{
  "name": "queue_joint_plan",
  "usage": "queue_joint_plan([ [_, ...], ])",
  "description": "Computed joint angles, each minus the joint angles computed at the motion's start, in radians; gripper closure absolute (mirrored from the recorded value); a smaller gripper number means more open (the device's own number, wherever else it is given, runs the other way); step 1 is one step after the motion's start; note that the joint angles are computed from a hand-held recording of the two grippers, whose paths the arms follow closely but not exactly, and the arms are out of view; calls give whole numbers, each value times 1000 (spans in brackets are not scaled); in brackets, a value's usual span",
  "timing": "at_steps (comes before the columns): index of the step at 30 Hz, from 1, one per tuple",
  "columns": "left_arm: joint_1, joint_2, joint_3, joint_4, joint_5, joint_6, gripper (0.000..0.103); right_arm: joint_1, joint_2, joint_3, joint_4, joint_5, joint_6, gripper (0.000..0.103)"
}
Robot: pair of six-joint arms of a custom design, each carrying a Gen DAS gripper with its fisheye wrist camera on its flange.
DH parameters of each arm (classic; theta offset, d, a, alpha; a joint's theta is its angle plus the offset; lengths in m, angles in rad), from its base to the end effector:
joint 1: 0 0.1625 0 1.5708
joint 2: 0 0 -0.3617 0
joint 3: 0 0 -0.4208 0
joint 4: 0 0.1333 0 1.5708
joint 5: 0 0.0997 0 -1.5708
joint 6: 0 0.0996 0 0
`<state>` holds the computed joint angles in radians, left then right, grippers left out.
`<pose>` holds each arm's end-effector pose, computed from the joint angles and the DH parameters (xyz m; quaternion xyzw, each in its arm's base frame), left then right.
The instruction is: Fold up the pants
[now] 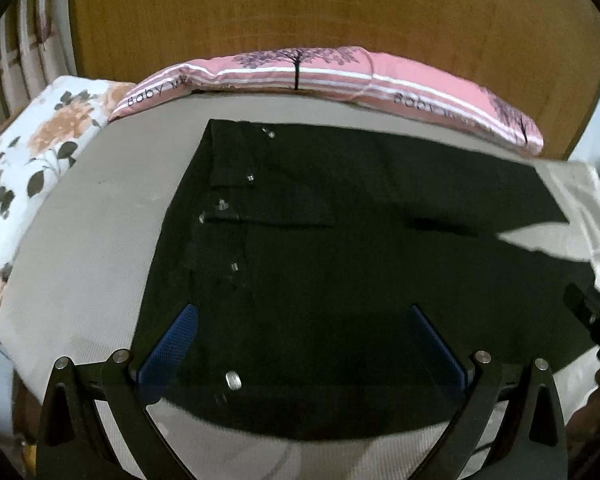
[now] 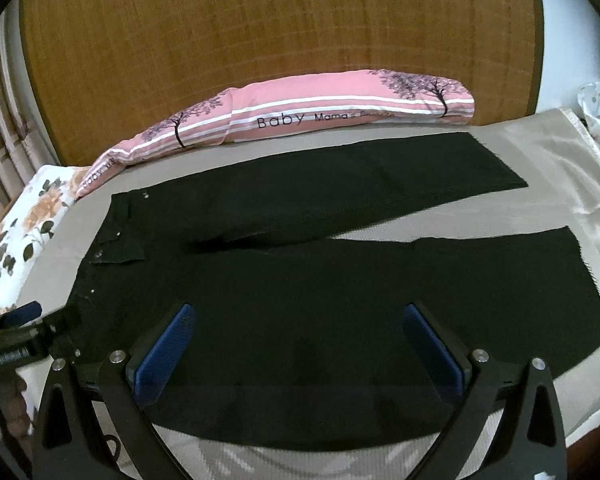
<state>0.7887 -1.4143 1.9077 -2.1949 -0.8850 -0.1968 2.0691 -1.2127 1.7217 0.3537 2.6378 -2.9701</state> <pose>-0.2384 -0.5186 0.2570 0.2501 0.9062 -0.2120 0.2672 0.2554 -0.3731 0.1948 -0.0426 -0.8255 0.4387 0.3524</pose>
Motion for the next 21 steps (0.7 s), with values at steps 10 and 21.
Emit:
queue_joint_plan([
  [10,199,239,-368,-14,-190,67,28,-97,0,-84,-1,-88,-69,0],
  [21,409,597,-880,144,-519,-22,61,-195,97,-213,44,-151,-70,0],
])
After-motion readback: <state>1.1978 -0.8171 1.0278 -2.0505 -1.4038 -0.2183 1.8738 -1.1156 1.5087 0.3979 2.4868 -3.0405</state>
